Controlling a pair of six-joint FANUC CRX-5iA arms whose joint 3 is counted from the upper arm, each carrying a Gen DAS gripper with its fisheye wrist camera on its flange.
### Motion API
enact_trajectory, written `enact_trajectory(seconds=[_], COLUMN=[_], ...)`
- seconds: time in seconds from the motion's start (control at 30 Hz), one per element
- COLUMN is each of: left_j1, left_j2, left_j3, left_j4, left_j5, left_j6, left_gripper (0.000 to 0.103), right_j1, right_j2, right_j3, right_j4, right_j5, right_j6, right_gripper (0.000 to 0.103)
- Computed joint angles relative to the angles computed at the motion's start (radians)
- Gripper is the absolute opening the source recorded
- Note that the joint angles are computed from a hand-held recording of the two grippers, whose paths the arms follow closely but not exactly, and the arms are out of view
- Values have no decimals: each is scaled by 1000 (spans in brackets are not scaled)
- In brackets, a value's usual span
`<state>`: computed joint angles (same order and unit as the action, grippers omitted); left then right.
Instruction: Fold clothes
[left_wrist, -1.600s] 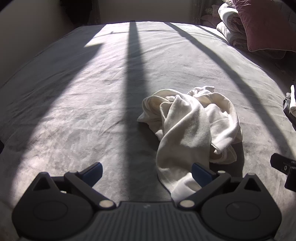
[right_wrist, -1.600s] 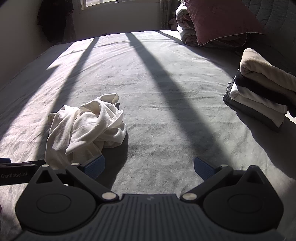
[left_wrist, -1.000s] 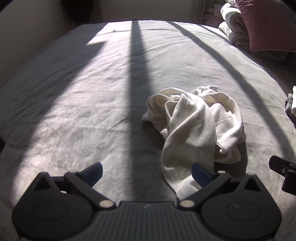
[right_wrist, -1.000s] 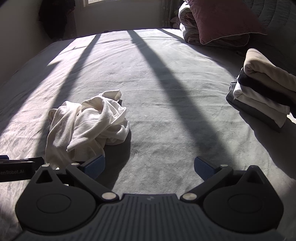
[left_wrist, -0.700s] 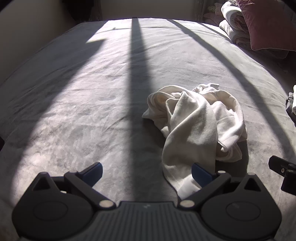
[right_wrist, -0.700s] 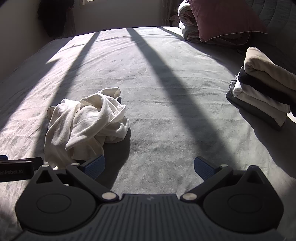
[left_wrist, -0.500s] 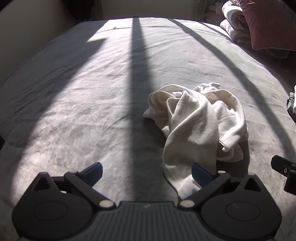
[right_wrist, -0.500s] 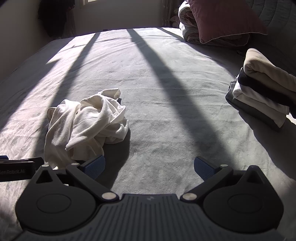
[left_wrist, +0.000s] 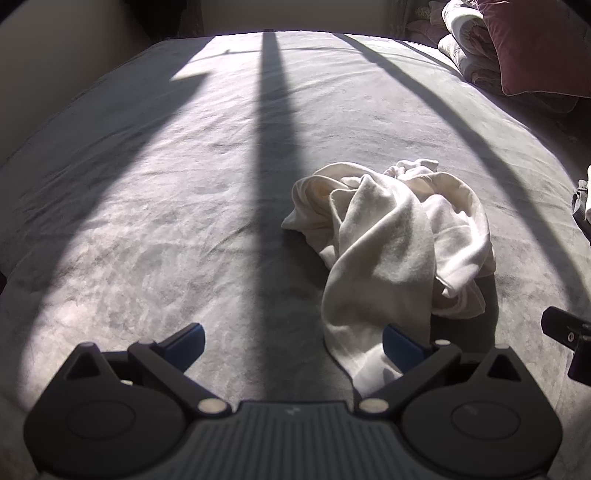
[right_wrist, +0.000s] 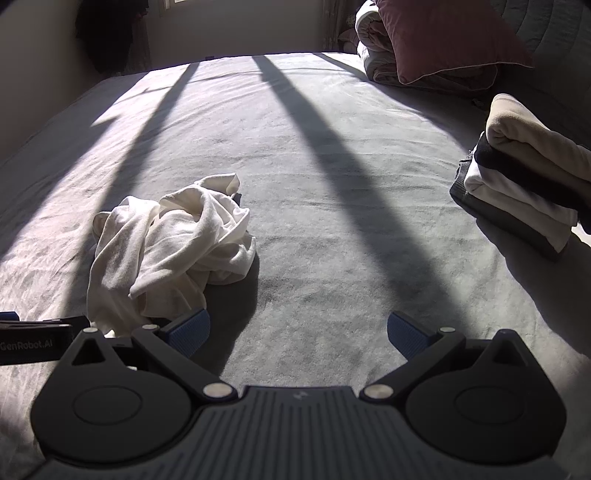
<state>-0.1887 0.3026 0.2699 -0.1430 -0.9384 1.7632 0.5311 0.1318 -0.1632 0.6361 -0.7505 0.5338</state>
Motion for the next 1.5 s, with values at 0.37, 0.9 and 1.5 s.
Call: enact_trajectory(seconds=[0.37, 0.9, 1.5], left_j1=[14, 23, 93], left_j2=[57, 125, 86], left_j3=[24, 13, -109], left_j4=[74, 163, 479], left_j5=[24, 102, 206], left_j6=[-59, -206, -385], left_gripper=[102, 103, 69], right_j1=[-10, -88, -86], right_j2=[24, 166, 136], right_j3=[30, 209, 170], right_j4=[-26, -275, -281], right_j5=[-20, -151, -79], right_j6=[48, 275, 275], right_gripper=[103, 103, 103])
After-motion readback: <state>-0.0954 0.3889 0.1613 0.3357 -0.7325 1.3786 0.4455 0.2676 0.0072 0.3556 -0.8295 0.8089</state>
